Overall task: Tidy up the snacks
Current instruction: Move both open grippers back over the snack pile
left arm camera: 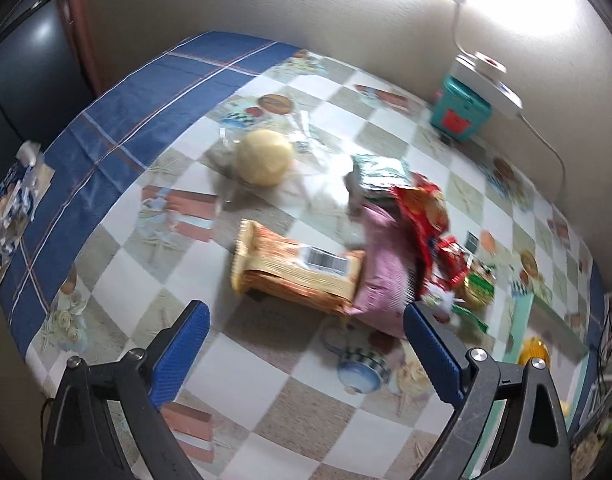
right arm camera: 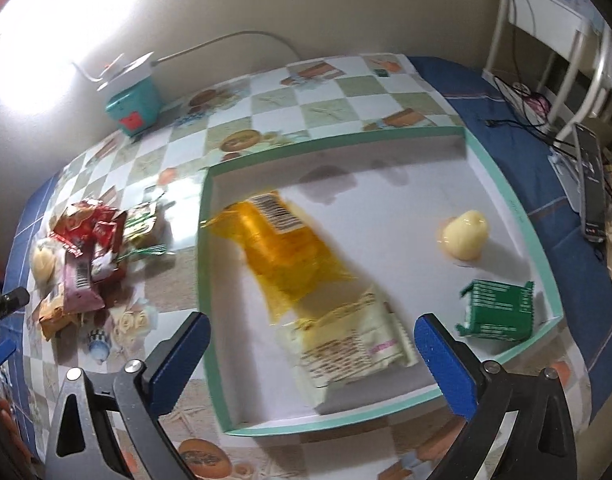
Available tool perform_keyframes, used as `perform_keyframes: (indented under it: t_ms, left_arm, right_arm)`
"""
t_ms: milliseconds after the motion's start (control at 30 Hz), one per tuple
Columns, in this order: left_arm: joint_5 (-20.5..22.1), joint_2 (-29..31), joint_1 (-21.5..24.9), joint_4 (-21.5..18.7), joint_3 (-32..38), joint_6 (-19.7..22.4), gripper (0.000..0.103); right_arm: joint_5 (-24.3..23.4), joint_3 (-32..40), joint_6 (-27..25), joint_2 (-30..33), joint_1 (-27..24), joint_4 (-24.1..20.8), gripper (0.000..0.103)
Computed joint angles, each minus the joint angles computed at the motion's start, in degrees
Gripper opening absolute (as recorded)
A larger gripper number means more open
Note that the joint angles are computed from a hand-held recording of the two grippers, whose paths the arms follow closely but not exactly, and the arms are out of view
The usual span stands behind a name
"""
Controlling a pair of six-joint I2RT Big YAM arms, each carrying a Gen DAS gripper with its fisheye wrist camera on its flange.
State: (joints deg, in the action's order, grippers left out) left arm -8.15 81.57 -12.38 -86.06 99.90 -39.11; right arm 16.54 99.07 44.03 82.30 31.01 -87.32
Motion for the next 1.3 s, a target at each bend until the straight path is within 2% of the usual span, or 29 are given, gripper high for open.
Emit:
perform_keyframes:
  t_ms: [100,200,267,433,800,1033,1300]
  left_arm:
    - [0.83,-0.77,1.80,0.22,-1.30,-1.04,0.097]
    - [1.26,-1.46,3.35,0.78,-2.44,-2.19,0.097]
    - [1.74,-1.79,4.16,1.27,-3.04,-2.42,0.097]
    - [3.52,-1.71,5.85,1.76,-3.95,-2.59,0.097]
    - [6.75,-0.45,8.58,3.75,-5.15,-1.25,0.098]
    - [8.58,-0.58,10.57,7.00,-6.26,-2.55,0.098]
    - [10.44,1.85,9.96,7.26,-6.07,-2.68,0.098]
  right_arm:
    - [0.92,0.55,-0.09,0.65,0.94,0.48,0.103]
    - [4.52,2.16,-0.66,1.69,2.28,0.97,0.103]
    - [5.30,3.01,-1.01,2.12,2.68,1.98,0.103]
    - [3.06,5.00,-0.60,3.86,3.35,4.88,0.103]
    - [0.83,14.98,-3.27,12.92,6.77,3.86,0.103]
    - [-1.46,20.96,-4.12,17.76,7.29,4.88,0.103]
    - [-3.74,23.53,-2.61,21.96,7.18,4.80,0.103]
